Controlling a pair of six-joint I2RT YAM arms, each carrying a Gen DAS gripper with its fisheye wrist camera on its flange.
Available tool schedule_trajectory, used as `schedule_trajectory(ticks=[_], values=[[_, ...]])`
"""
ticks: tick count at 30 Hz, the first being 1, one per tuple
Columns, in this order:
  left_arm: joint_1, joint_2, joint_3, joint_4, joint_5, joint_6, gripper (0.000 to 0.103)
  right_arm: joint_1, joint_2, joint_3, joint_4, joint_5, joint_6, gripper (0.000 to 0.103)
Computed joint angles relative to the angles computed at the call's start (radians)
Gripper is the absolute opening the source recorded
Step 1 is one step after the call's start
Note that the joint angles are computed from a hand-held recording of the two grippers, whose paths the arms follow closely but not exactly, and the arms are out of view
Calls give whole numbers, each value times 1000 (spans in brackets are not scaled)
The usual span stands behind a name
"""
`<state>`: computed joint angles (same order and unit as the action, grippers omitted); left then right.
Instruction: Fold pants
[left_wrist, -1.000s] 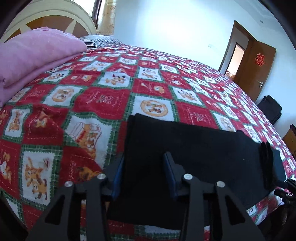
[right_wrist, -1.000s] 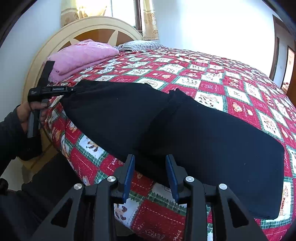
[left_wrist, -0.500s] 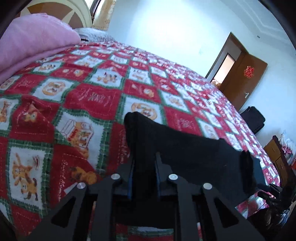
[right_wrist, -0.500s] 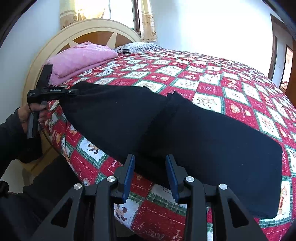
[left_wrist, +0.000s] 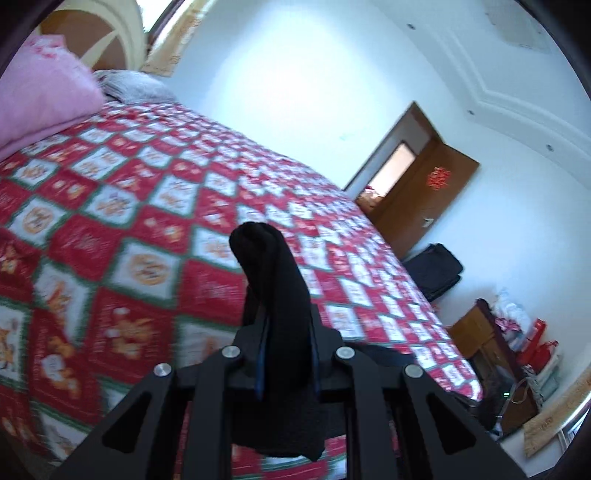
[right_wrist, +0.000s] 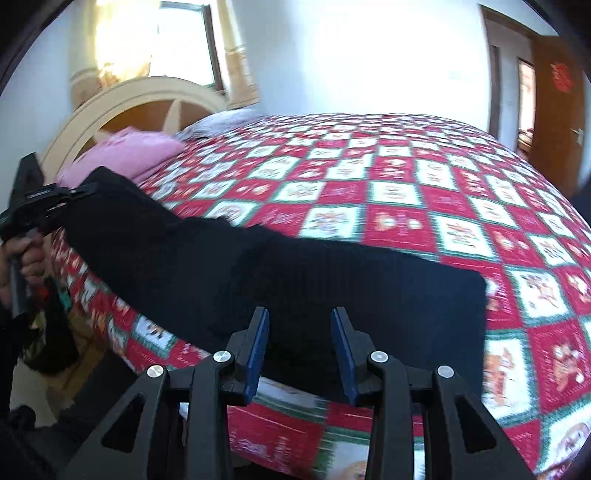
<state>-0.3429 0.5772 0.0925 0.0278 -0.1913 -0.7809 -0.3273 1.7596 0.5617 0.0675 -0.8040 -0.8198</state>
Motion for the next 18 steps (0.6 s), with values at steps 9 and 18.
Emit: schedule_trajectory(ticks=[9, 18], values=[[-260, 551, 311, 268, -91, 18, 18, -150, 89, 114, -37, -28, -4, 37], [-319, 1047, 685, 270, -20, 73, 18, -220, 189, 208, 15, -44, 106, 37]])
